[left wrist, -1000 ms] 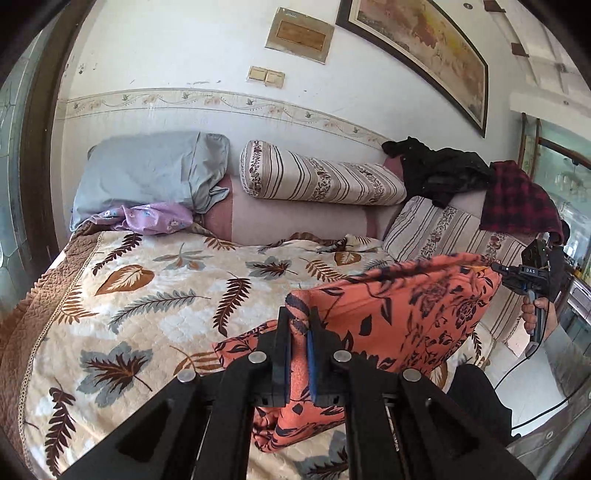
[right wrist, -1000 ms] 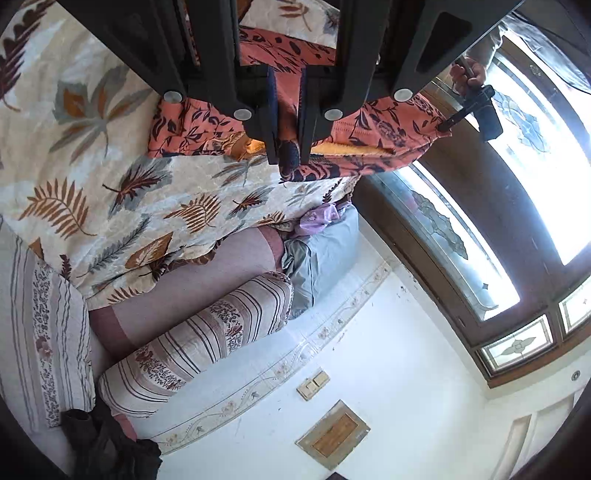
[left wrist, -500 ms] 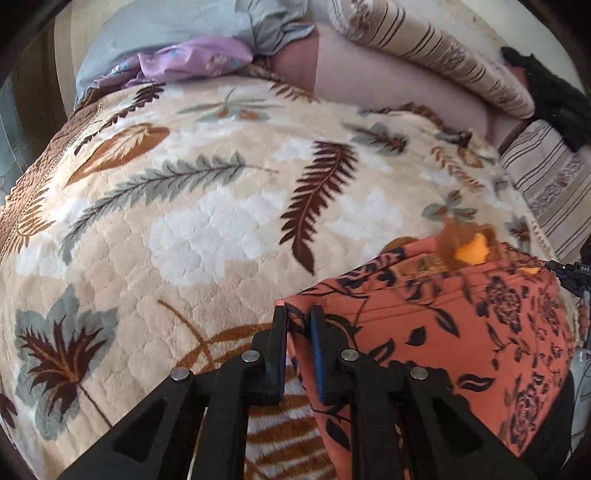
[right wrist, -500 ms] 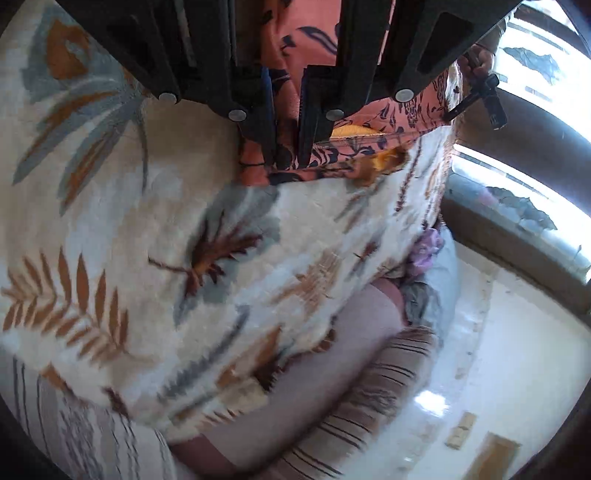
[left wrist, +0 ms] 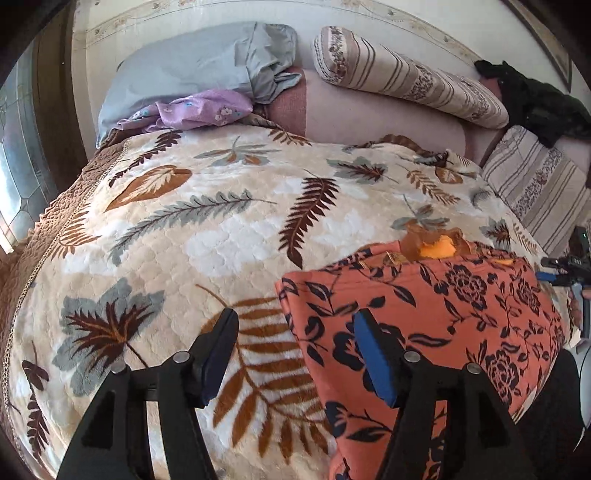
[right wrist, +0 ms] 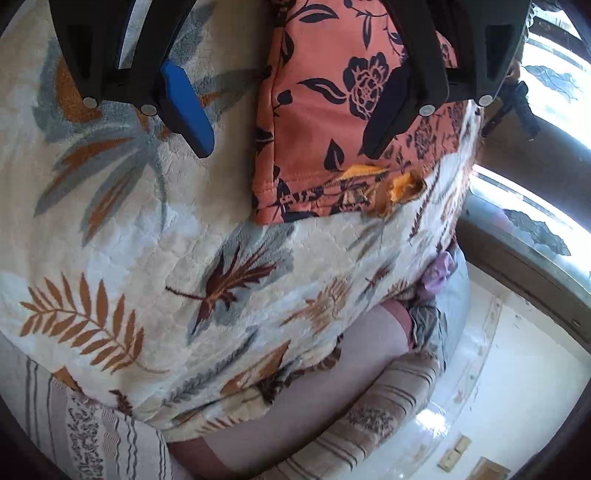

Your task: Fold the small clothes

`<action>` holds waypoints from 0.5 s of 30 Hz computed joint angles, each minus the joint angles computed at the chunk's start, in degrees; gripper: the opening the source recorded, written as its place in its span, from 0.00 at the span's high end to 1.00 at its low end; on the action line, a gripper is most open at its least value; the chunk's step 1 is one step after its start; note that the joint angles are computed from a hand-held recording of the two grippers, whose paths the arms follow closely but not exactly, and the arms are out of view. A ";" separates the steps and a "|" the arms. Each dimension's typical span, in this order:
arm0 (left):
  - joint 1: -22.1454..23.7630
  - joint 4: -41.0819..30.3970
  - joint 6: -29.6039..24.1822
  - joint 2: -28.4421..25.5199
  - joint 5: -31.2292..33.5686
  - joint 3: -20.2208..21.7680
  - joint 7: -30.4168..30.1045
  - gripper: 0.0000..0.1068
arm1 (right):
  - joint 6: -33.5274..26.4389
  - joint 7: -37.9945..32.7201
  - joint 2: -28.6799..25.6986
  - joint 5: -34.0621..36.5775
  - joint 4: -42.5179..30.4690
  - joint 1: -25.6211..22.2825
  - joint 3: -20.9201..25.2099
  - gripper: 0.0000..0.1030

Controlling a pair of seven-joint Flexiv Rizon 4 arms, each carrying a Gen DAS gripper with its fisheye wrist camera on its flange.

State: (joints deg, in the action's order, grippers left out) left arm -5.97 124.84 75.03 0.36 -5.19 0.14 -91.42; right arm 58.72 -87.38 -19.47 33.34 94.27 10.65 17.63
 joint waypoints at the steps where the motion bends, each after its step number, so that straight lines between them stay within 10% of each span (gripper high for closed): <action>1: 0.02 -0.27 -0.83 -0.39 2.00 -0.16 -1.53 0.38 | -0.19 0.73 -1.10 -1.50 -0.59 0.95 -0.49 0.28; 2: 0.00 -0.50 -1.95 -0.68 3.48 -0.24 -2.81 0.38 | -1.32 1.24 -2.00 -2.99 -1.45 1.53 -0.72 0.45; 3: -0.04 -0.88 -3.12 -0.99 4.61 -0.29 -3.94 0.38 | -2.86 3.15 -2.40 -6.11 -2.07 2.80 -1.62 0.87; 11: -0.47 -1.49 1.56 -2.34 7.04 -0.28 -7.13 0.38 | 4.64 14.89 -3.58 -26.21 -1.50 8.78 -7.27 0.92; 15: -0.71 -4.09 -3.35 -4.63 9.23 0.26 -10.67 0.38 | 0.28 14.30 -7.33 -22.24 -4.29 5.74 -3.85 0.87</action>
